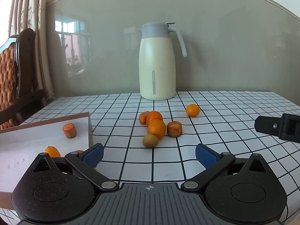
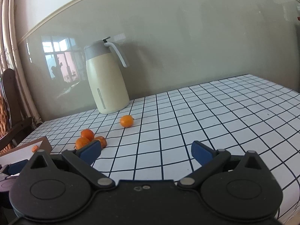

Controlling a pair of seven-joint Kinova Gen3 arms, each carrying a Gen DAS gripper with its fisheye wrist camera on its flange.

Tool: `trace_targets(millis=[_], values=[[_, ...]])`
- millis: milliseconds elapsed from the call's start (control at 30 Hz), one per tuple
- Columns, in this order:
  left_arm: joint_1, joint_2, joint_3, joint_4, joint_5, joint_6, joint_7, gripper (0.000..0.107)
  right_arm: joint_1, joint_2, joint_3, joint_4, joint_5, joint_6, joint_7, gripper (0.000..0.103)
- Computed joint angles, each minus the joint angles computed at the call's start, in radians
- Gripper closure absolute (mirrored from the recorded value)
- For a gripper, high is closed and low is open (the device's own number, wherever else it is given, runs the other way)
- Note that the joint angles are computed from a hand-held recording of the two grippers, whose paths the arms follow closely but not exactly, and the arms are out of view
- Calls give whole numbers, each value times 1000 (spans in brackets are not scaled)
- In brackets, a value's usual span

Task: Organize fruits
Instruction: 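Move both open tools back toward the fruits on the table, then grasp the kiwi with the left tool while the right tool grasps the brown round fruit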

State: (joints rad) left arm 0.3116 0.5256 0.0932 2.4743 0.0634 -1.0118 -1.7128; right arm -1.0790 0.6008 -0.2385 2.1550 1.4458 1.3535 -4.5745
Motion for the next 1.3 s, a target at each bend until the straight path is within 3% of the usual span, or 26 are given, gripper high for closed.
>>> trace_targets(millis=[533, 633, 933, 1067, 1200, 1300], values=[[-31, -10, 9, -143, -20, 231, 46, 5, 73, -6, 10, -16, 83, -71, 20, 8], [-31, -7, 8, -168, -27, 267, 47, 16, 87, -8, 10, -19, 101, -85, 19, 9], [-32, 18, 9, -260, -38, 382, 47, 31, 125, -11, 10, -29, 142, -124, 22, 12], [-42, 31, 18, -303, -54, 442, 60, 48, 154, -12, 11, -34, 173, -159, 39, 17], [-40, 40, 17, -324, -57, 464, 68, 49, 174, -11, 11, -41, 197, -179, 50, 19], [-42, 46, 17, -335, -69, 475, 69, 57, 191, -11, 11, -46, 216, -198, 63, 20]])
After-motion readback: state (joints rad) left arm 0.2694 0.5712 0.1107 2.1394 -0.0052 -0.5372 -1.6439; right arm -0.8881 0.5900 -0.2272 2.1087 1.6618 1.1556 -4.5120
